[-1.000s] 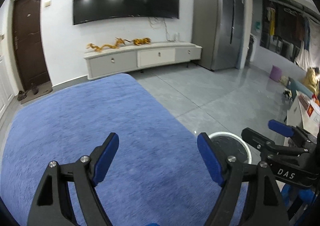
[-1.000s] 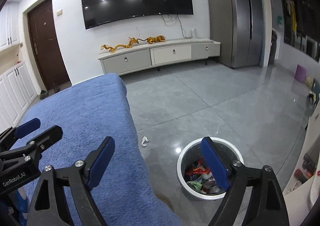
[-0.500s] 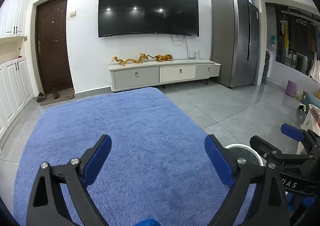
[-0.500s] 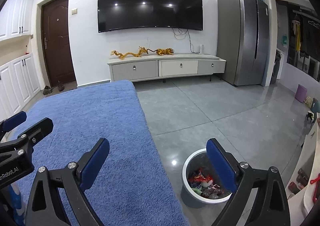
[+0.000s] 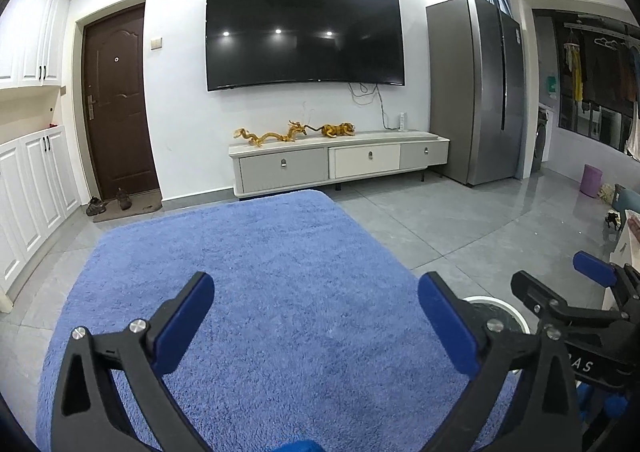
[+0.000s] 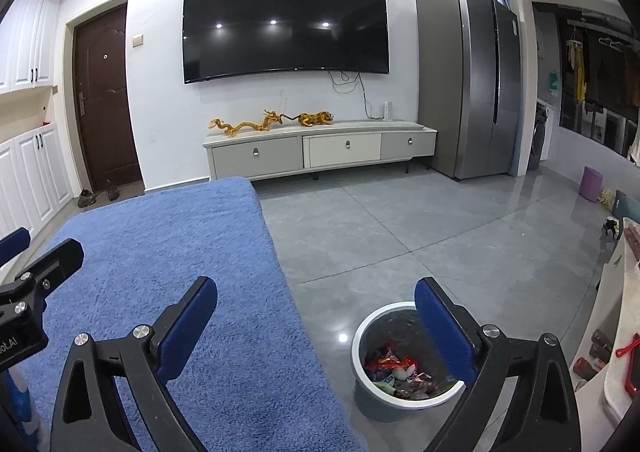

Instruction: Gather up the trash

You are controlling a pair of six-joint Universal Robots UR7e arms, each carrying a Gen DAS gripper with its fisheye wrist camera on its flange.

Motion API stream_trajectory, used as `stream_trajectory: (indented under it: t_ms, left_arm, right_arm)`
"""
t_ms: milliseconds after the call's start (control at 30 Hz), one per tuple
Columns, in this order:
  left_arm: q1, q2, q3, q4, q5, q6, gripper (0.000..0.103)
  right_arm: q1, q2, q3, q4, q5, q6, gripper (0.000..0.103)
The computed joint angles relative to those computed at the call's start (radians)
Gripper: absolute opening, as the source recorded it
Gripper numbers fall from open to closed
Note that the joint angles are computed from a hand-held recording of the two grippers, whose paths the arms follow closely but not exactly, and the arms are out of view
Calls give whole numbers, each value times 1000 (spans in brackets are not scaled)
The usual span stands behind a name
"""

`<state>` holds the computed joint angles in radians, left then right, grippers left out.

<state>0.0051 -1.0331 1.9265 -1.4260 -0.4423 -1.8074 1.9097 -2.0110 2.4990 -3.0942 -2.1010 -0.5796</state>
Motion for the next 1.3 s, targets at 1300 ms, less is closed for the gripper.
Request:
stream_trajectory:
  t_ms: [1300]
  left_arm:
    - [6, 38, 11, -60, -46, 20, 103]
  right_arm:
    - [-28, -29, 23, -30, -36, -27, 101]
